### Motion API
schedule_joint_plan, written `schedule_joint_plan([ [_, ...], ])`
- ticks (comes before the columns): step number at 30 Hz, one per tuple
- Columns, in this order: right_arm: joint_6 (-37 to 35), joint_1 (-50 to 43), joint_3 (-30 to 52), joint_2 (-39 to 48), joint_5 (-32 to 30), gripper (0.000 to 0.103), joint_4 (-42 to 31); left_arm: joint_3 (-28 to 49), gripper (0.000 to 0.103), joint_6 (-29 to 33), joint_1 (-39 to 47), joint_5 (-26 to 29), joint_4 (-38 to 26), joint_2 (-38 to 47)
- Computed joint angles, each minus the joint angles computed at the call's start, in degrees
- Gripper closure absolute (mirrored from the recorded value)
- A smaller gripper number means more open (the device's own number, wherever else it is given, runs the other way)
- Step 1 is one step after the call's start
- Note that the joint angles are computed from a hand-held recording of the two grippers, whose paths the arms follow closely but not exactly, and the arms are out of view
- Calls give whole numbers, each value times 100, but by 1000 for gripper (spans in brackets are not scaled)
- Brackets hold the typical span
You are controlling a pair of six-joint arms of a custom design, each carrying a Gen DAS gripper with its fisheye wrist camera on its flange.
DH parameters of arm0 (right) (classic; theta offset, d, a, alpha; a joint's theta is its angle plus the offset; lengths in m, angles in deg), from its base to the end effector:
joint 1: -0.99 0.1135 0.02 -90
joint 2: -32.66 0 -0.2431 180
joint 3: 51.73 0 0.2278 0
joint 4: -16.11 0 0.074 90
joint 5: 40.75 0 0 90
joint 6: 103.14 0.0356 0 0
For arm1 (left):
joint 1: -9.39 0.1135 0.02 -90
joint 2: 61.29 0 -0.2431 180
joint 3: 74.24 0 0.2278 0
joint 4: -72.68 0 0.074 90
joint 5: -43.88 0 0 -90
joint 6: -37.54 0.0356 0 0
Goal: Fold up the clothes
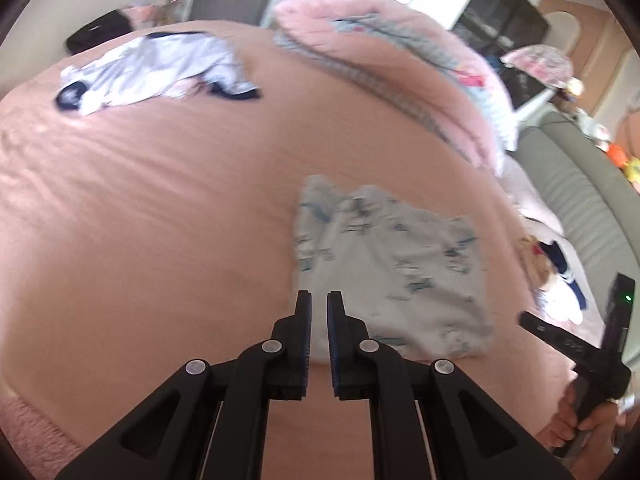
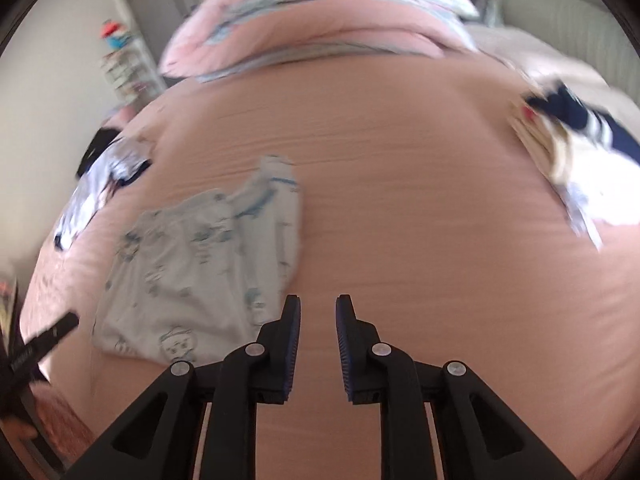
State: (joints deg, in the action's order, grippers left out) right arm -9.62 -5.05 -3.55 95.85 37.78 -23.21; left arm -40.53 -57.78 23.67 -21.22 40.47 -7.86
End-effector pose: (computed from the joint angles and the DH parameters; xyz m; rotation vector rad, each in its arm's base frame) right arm 0.1935 -0.0134 0.1830 0.1281 2.5039 0.2339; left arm 0.1540 0.0237 0.1482 -0.2293 2.4064 -0.4656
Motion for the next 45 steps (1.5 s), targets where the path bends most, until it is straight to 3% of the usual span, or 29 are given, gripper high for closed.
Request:
schedule_joint_plan([
  [1, -71, 415, 11, 65, 122, 85, 44, 90, 95, -98, -457, -116, 188, 293],
  [3, -245, 1224, 119, 321, 338, 75, 124, 404, 95, -82, -1285, -265, 518, 1123],
  [7, -652, 2685, 131, 1173, 1454, 74, 457, 824, 95, 229, -2663, -1573, 711, 2049],
  [9, -831, 2473, -8, 1189, 1318, 75, 626, 921, 95, 579, -2602, -1801, 550, 2315],
  [13, -1458, 1283, -90, 807, 862, 81, 267, 1209, 94, 1338, -1811, -1533, -360, 2151],
  [14, -1569, 1082, -95, 727, 894, 78, 187, 1332, 94, 1506, -1634, -1514, -610, 2127],
  [15, -1680, 884, -98, 651, 930, 58, 113, 1459, 94, 1673, -1459, -1502, -853, 2114],
  [17, -1725, 588, -11, 485, 806, 58, -118, 1532, 92, 1628, -1531, -1394, -855, 1909],
  [21, -1424, 1194, 184, -5, 362, 58, -368, 1412, 56, 1499, -2365, -1218, -200, 1792],
  [23, -1317, 1969, 157, 108, 696, 60, -190, 1373, 61, 1605, -2638, -1389, -49, 2094],
  [25, -1243, 2387, 156, 532, 1061, 60, 40, 1368, 57, 1739, -2841, -1598, 27, 2452],
  [27, -1491, 2202, 8, 856, 1164, 60, 239, 1528, 57, 2002, -2517, -1382, -435, 2502],
  [28, -1710, 1799, -150, 699, 804, 60, 292, 1568, 57, 2242, -2359, -1380, -678, 2434],
  [30, -2035, 1324, -200, 485, 600, 61, 66, 1517, 57, 2745, -2160, -1695, -988, 2263],
  [32, -2270, 1089, -238, 277, 886, 57, -55, 1531, 57, 2985, -1900, -1688, -1218, 2106],
  [33, -2362, 982, -241, 236, 1079, 55, -55, 1604, 57, 2983, -1828, -1705, -1361, 2020],
  [35, -2408, 477, -77, 49, 784, 55, -403, 1682, 57, 2842, -1759, -1582, -1410, 1772],
  [39, -1677, 828, 172, 33, 520, 54, -349, 1666, 57, 2019, -1772, -830, -749, 1729],
  [41, -1549, 1247, 264, 232, 553, 54, -241, 1516, 57, 1889, -2145, -1236, -589, 1889],
  [43, -1362, 1894, 349, 947, 905, 54, 401, 1488, 57, 1898, -2577, -1845, -518, 2248],
  [45, -1381, 2328, 428, 1642, 1471, 54, 744, 1465, 57, 2054, -2633, -1955, -672, 2176],
])
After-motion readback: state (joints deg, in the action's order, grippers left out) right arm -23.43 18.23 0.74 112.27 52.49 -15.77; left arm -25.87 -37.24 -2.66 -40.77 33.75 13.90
